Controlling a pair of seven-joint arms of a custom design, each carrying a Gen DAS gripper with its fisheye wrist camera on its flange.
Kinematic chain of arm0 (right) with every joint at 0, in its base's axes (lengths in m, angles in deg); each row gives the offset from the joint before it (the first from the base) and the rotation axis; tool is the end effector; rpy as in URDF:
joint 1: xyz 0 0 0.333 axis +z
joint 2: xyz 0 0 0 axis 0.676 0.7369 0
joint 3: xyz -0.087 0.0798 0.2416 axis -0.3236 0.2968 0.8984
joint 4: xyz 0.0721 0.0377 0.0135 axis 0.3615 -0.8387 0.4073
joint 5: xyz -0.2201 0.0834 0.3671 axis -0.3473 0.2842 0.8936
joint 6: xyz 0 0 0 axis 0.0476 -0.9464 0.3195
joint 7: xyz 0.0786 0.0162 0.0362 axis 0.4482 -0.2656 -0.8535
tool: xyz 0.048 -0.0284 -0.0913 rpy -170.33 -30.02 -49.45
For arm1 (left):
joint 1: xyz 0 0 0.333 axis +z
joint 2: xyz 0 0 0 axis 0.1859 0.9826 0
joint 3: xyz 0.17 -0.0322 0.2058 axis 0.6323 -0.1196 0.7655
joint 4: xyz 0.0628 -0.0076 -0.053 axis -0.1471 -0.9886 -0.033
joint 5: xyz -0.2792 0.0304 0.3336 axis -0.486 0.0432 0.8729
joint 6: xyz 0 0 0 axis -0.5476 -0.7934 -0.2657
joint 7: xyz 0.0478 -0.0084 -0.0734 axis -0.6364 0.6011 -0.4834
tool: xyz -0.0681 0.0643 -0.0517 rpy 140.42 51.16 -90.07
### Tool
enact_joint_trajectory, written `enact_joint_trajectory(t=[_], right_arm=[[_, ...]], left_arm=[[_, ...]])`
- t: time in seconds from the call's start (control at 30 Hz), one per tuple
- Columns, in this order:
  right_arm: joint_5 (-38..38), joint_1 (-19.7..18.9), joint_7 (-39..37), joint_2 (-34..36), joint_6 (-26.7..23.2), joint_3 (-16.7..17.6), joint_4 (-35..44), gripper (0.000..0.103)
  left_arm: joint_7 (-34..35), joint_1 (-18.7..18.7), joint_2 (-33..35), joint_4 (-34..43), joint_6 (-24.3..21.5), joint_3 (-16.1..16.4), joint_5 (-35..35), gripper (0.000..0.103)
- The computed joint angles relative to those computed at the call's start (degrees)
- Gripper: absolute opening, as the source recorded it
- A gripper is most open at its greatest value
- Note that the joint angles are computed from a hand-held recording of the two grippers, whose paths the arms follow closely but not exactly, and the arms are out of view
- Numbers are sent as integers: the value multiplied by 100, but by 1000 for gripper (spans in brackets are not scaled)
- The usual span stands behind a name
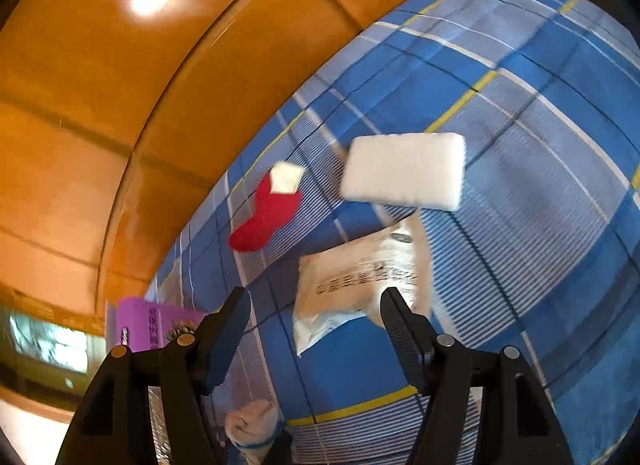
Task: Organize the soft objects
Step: 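Lift the white knit glove with the left tool while the right tool grasps the red cloth, then carry the white knit glove into the gold tray and open the left tool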
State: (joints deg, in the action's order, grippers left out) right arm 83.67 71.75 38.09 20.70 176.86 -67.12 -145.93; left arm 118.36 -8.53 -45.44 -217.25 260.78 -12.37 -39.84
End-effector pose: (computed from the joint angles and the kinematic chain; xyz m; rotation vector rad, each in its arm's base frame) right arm 0.4732 0.1773 0.2895 -1.0728 2.1474 -0.0118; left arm 0.4518 -0.1603 0.2457 -1.2772 2.4267 -0.7816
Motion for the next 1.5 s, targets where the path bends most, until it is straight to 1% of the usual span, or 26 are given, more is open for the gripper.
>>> enact_joint_trajectory(t=[0.03, 0.07, 0.1, 0.13, 0.2, 0.23, 0.3, 0.4, 0.43, 0.57, 0.7, 0.73, 0.77, 0.8, 0.83, 0.87, 0.9, 1.03, 1.1, 1.17, 1.2, 1.23, 1.3, 1.4, 1.47, 1.5], right_arm=[[-557, -167, 387, 27, -58, 125, -3, 68], [-966, -272, 666, 61, -135, 184, 23, 68], [-1525, -423, 1074, 101, -249, 264, 59, 68], [-2322, -625, 1619, 199, -404, 346, 169, 68], [-3285, -817, 2251, 373, -518, 392, 375, 68], [-3716, -882, 2496, 533, -541, 381, 564, 68], [-4146, -978, 2659, 887, -705, 359, 1004, 68], [-5623, -853, 3832, 1476, -1209, -42, 1733, 68], [-5881, -849, 4077, 1708, -1452, -110, 2029, 68], [-6377, -887, 4674, 2351, -1846, -193, 2793, 68], [-6306, -1092, 4596, 2860, -2075, 15, 3373, 68], [-6303, -1118, 4508, 2968, -2121, 60, 3496, 65], [-6470, -1022, 4535, 3096, -2254, -28, 3674, 61], [-6865, -776, 4706, 3152, -2397, -263, 3792, 42], [-7066, -718, 4648, 3175, -2508, -299, 3863, 30], [-7071, -781, 4516, 3110, -2482, -217, 3800, 22], [-7203, -735, 4516, 2999, -2485, -250, 3706, 17], [-7981, -536, 4659, 2218, -2302, -408, 2939, 17], [-8088, -648, 4639, 1725, -2096, -312, 2396, 17], [-8474, -709, 5000, 1138, -2009, -324, 1785, 18], [-8982, -713, 5486, 746, -2109, -380, 1415, 18], [-9123, -787, 5633, 547, -2230, -336, 1243, 18], [-9067, -943, 5638, 77, -2612, -222, 845, 18], [-9087, -1173, 5826, -479, -3638, 40, 452, 18], [-9231, -1367, 6152, -636, -4571, 289, 387, 18], [-9235, -1437, 6221, -648, -4726, 379, 361, 18]], left_arm=[[386, -2, 22, 102, -258, 132, -467, 40], [519, 66, 10, 132, -426, 150, -612, 40], [603, 122, 2, 140, -498, 132, -687, 40], [765, 150, 6, 155, -515, 105, -844, 40], [1305, 158, 25, 195, -437, 35, -1385, 40], [1434, 188, 16, 194, -435, 2, -1528, 40], [1430, 259, -8, 181, -496, -43, -1574, 41], [1481, 326, -32, 178, -562, -77, -1644, 41], [1503, 339, -56, 159, -576, -83, -1666, 41], [1662, 370, -53, 180, -600, -103, -1848, 41], [1845, 407, -19, 225, -626, -124, -2039, 41], [1872, 420, -28, 218, -647, -125, -2071, 41], [1881, 432, -30, 219, -668, -126, -2085, 41], [1887, 441, -61, 190, -684, -129, -2097, 41], [1900, 452, -68, 186, -710, -123, -2108, 41], [1925, 460, -73, 184, -727, -120, -2134, 41], [1946, 466, -57, 197, -725, -123, -2151, 41], [2112, 470, -61, 198, -676, -153, -2311, 41], [2122, 478, -62, 198, -680, -160, -2326, 42], [2185, 473, -63, 201, -644, -175, -2381, 42], [2195, 470, -57, 206, -629, -183, -2391, 42], [2201, 470, -50, 212, -623, -188, -2394, 42], [2207, 466, -64, 199, -611, -197, -2399, 42], [2205, 455, -85, 185, -575, -207, -2381, 42], [2234, 439, -86, 188, -523, -219, -2402, 42], [2256, 443, -62, 209, -514, -215, -2398, 42]])
